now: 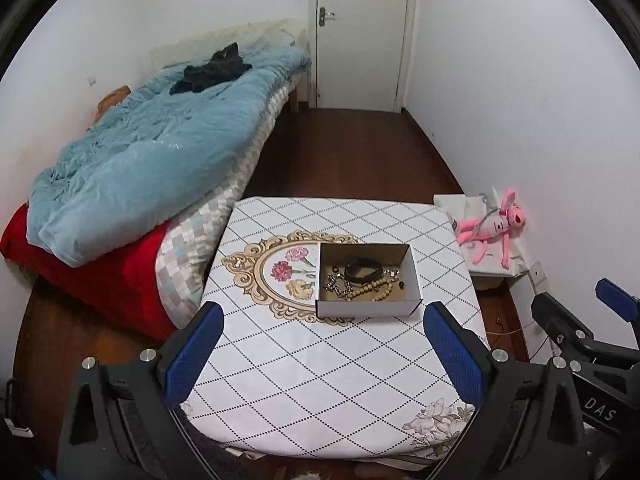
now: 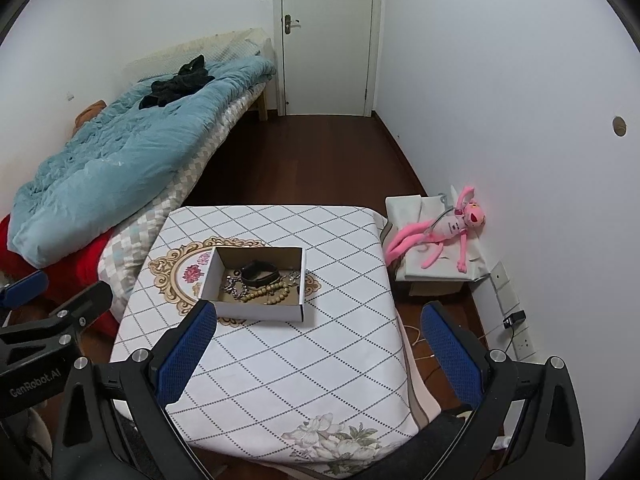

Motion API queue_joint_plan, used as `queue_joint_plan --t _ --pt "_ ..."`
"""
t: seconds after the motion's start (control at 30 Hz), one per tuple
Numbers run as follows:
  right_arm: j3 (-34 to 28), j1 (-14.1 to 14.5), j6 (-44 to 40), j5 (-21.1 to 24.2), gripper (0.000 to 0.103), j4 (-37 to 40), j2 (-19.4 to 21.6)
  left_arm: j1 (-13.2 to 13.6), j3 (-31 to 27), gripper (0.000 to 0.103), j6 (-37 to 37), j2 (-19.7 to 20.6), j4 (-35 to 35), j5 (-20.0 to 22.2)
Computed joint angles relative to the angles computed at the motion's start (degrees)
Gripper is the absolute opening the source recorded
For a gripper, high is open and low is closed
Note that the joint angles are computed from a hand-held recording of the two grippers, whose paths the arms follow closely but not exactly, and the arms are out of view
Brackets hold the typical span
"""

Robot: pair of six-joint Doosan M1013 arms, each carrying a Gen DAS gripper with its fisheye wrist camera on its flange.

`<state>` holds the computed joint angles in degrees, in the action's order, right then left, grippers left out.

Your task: Organize jewelry

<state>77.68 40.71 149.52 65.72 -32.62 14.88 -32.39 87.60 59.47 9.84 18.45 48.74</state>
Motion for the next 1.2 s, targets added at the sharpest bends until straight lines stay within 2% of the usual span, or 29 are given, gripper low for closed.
queue_joint_plan --t 0.6,1.2 --pt "-4.1 -4.4 -5.0 1.5 0.103 4.3 5.9 1.1 -5.9 0.102 2.0 6.5 -1.4 5.2" --pt "-5.1 -5.1 -8.0 2.8 0.103 6.6 7.1 1.5 -6.6 0.102 1.2 8.0 -1.7 6.5"
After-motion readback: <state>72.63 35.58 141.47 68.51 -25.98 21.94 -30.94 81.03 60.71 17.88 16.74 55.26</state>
